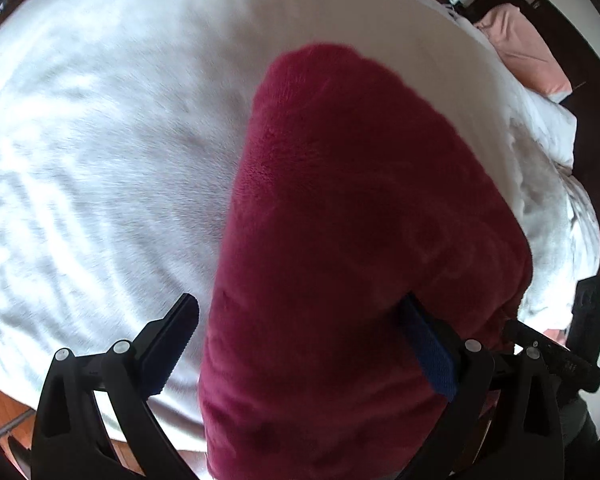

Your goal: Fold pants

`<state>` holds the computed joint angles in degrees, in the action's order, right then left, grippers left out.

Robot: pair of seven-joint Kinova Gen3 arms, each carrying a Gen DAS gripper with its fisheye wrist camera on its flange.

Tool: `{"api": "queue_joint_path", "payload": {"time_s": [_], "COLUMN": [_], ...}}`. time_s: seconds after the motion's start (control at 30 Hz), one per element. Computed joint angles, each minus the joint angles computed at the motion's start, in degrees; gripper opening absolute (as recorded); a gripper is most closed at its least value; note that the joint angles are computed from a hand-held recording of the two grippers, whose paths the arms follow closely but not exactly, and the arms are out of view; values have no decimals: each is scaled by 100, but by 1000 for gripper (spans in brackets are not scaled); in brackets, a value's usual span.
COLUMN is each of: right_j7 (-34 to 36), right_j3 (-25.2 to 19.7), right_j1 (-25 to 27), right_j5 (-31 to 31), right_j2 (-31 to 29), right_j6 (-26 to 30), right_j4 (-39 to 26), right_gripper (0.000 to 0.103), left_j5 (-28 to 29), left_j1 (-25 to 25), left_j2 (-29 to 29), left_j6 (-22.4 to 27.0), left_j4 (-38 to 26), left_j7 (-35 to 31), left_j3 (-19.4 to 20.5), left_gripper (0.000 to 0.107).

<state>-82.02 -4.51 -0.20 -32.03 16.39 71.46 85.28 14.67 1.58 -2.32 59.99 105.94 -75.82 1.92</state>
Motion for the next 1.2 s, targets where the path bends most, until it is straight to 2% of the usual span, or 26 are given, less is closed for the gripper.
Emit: {"api": "queue_joint_path", "payload": {"time_s": [0.17, 0.4, 0.43, 0.53, 0.6, 0.67, 0.77, 1.0, 1.13, 1.2], "right_j7": [50, 46, 30, -32, -103, -215, -378, -403, -478, -387], "right_j3": [-145, -269, -285, -380, -333, -308, -263, -152, -194, 80], "right_j1": [107, 208, 228, 388, 368, 332, 328, 536, 739, 688], "right_j5": [-256, -602, -647, -966, -1002, -930, -885, -1040, -1047, -1235], "right_j2": [436, 847, 884, 962, 899, 831, 719, 434, 720, 963], "right_j6": [84, 102, 120, 152, 200, 279, 437, 817, 1055, 1200], "right_j4": [-62, -116, -117, -20, -13, -84, -220, -641, -1558, -2089], "right_gripper": [100, 99, 97, 78, 69, 59, 53, 51, 51, 51], "left_j5": [873, 1923, 2063, 2419, 2653, 2705, 2725, 2828, 2852, 2831], "left_j1": [-406, -1057, -1149, -1393, -1568, -1588, -1659, -1605, -1382, -1250], "left_j2": [401, 958, 1031, 1187, 1257, 1257, 1211, 898, 944, 1103], "left_j6": [142, 439, 495, 681, 889, 1024, 1272, 1565, 1319, 1105], "left_j4": [108, 222, 244, 296, 281, 216, 75, -463, -1087, -1493], "left_j7": [-1155, -2425, -2569, -2884, -3038, -3042, -3040, -2783, -2473, -2277], "left_j3": [-306, -370, -369, -366, -332, -352, -371, -392, -288, -204], "left_gripper": [98, 98, 98, 98, 85, 78, 71, 66, 66, 66]}}
